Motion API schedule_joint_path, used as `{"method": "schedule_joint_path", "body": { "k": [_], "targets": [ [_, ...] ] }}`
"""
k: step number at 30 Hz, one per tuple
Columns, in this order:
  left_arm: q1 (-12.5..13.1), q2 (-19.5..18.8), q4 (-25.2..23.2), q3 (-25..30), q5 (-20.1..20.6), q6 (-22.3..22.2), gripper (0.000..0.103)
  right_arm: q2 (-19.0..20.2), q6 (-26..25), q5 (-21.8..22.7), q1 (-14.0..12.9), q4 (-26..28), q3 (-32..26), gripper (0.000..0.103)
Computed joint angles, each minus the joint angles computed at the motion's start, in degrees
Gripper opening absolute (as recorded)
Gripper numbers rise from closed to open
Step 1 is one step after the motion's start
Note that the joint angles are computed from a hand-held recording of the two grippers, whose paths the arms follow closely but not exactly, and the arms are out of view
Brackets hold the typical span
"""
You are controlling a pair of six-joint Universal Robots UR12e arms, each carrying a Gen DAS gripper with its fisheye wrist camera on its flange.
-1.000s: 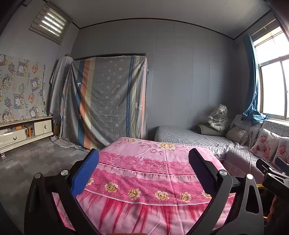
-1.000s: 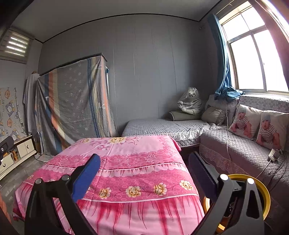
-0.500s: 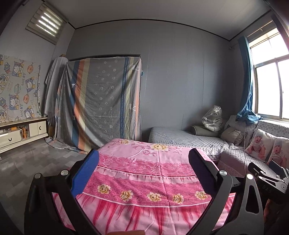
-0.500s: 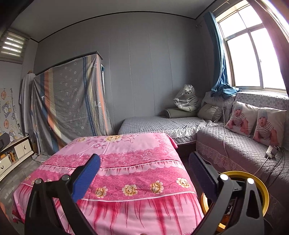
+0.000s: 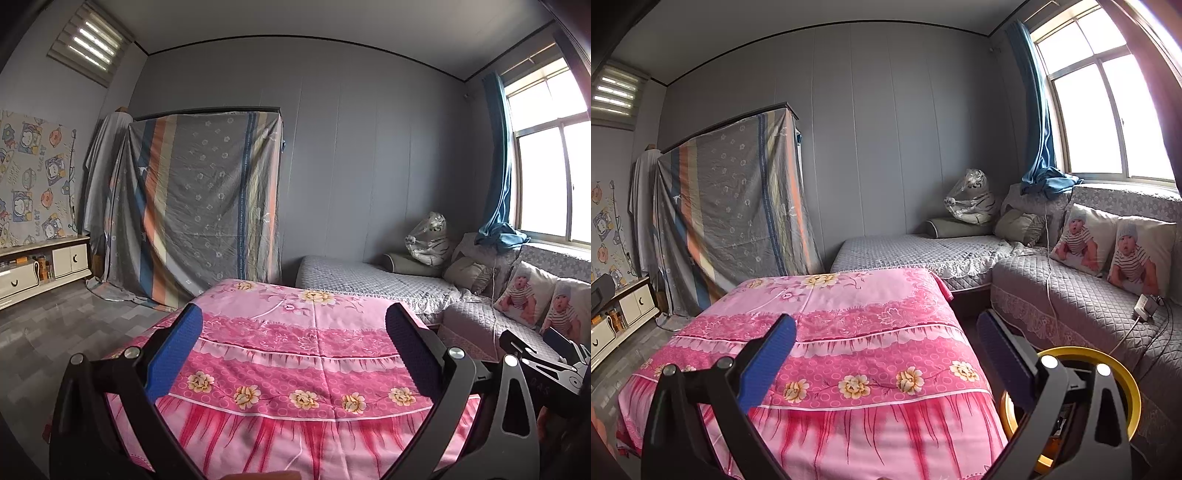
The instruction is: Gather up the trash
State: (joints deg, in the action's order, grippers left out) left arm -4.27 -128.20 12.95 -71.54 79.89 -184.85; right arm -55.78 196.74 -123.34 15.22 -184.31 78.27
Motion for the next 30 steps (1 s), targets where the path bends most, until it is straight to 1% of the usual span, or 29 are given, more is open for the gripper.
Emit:
{"method": "schedule_joint_path", "body": {
  "k": [6, 30],
  "targets": [
    [0.0, -0.2, -0.6, 0.3, -0.8, -0.3, 0.095, -0.1, 0.4, 0.2, -0.1, 0.4, 0.3, 0.095],
    [0.1, -0.7, -0.9, 0.8, -1.8, -0.1, 0.095, -0.1, 2.0, 0.6, -0.5, 2.0, 0.3, 0.095]
  ]
}}
